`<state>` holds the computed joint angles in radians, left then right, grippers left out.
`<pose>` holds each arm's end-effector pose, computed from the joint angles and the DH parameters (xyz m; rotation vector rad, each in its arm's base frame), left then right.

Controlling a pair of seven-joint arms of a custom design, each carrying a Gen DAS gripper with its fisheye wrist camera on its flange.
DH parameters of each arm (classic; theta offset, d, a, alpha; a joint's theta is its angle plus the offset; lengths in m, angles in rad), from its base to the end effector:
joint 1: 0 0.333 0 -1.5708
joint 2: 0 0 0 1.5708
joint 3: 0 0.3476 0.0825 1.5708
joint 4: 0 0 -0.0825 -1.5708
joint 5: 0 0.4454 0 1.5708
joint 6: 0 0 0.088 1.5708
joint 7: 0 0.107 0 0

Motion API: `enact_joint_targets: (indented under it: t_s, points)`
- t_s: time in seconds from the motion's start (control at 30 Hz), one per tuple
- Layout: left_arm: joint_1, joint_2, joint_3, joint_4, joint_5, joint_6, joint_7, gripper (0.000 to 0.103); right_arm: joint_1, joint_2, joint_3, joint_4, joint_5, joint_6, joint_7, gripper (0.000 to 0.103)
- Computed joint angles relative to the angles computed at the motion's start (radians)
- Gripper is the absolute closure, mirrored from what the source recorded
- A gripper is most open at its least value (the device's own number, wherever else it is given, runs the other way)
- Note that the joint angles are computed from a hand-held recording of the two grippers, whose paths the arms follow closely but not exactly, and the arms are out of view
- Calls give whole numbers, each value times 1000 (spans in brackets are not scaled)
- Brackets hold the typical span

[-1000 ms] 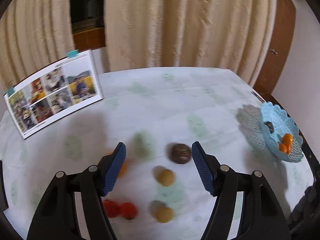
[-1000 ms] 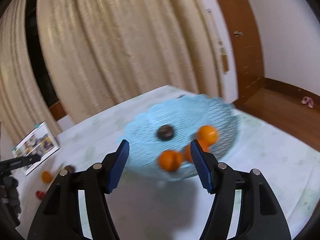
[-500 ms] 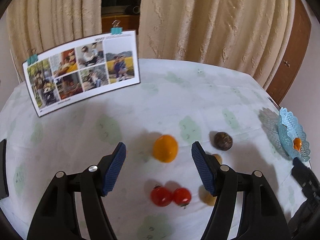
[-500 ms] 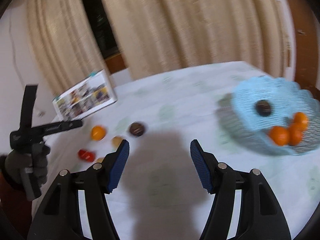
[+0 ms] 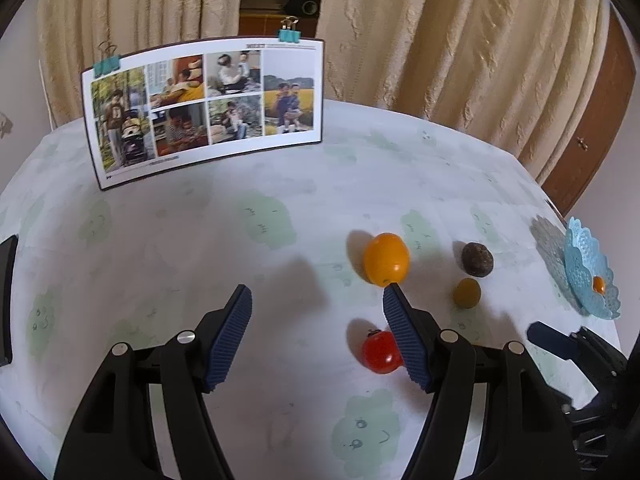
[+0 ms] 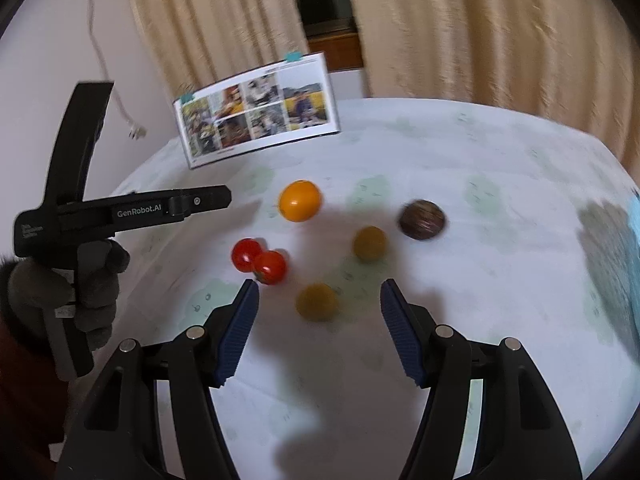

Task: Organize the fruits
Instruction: 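Move both grippers back toward the remaining fruits on the table, then grasp a red tomato with the right gripper while the left gripper grasps the other tomato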

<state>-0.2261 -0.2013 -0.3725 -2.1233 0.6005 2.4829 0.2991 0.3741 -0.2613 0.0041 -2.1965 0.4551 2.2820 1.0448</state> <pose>0.4810 -0.3461 0.5611 -2.0392 1.5388 -0.7930 0.5123 0.2149 0.5400 -2.3588 1.1485 -0.0032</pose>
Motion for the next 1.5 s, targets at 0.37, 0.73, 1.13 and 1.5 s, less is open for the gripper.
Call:
enact_joint_targets:
  t_s: [0.37,0.73,1.13,1.5]
  points:
    - [16,-31,-4,-33,-5,18,-11,35,28,120,47,86,-2,-65,-170,48]
    - [34,-41,-12,-44,-12,30,-17,35,16,179,81,122,-47,-109,-207,61]
    - [27,-24,-10,-35,-22,38,4,35,1,145,68,99,2,-110,-185,75]
    - [-16,37,-4,4,-40,48,71,35,-39,76,19,68,34,-58,-90,75]
